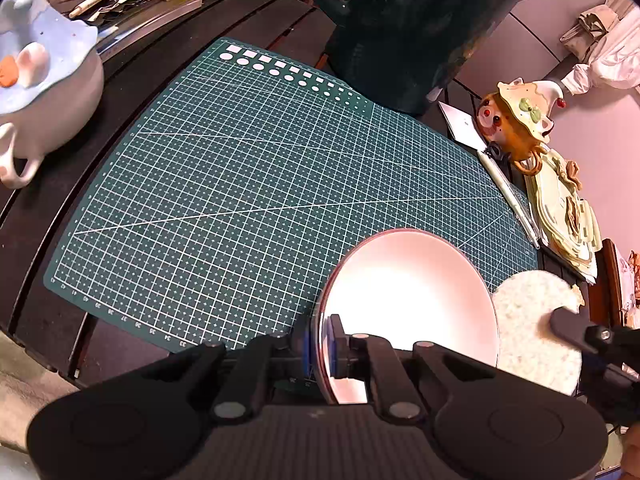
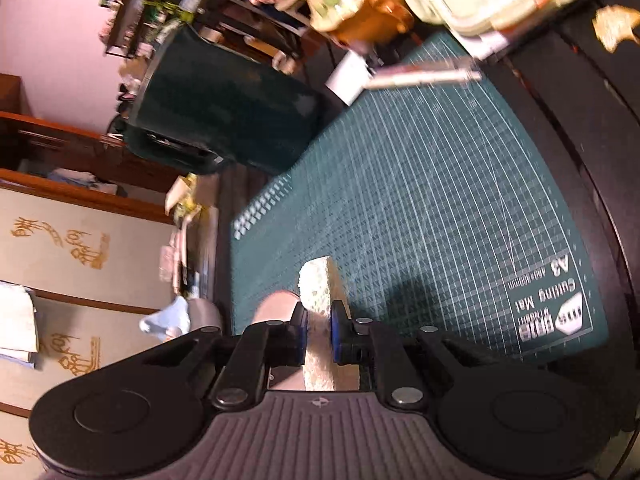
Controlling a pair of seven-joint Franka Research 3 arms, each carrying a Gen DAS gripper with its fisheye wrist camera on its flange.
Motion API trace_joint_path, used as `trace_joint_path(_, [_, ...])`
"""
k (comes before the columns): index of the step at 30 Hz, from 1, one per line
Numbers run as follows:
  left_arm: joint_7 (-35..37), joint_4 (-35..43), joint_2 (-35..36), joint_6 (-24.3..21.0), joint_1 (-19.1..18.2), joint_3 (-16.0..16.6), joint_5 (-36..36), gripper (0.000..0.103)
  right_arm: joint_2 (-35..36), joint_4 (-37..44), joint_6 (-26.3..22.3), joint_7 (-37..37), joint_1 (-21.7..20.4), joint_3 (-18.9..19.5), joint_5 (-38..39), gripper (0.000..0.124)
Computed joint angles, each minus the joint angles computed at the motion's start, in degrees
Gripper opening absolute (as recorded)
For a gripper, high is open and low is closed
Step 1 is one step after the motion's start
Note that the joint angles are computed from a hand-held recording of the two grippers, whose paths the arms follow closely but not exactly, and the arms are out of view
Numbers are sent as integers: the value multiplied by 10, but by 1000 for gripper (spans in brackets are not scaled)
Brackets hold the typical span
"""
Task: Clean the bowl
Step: 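Tilt the white bowl up with the left tool while the right tool brings the sponge to its outer wall, then hold the bowl with the left tool while the right tool scrubs its outer wall with the sponge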
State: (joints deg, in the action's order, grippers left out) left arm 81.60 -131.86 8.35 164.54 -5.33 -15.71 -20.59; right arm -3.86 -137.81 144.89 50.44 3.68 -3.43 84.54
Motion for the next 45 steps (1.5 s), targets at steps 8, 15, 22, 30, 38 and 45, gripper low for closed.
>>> trace_joint_path(8, [4, 1, 2, -1, 2, -2, -5, 8, 35, 11, -40, 63, -12, 1, -28, 11])
trace_joint_path(15, [0, 0, 1, -1, 1, -1, 1, 9, 8, -1, -45, 26, -19, -6, 22, 11])
trace_joint_path(22, [11, 1, 3, 0, 3, -4, -11, 9, 47, 11, -62, 89, -19, 0, -30, 11])
trace_joint_path(30, [8, 2, 3, 0, 2, -2, -5, 9, 6, -6, -46, 36, -22, -5, 24, 11])
trace_joint_path(38, [11, 2, 4, -1, 3, -4, -10, 9, 36, 6, -63, 91, -21, 0, -26, 11])
trace_joint_path(45, [14, 1, 4, -2, 4, -5, -13, 9, 7, -5, -49, 45, -23, -7, 27, 11])
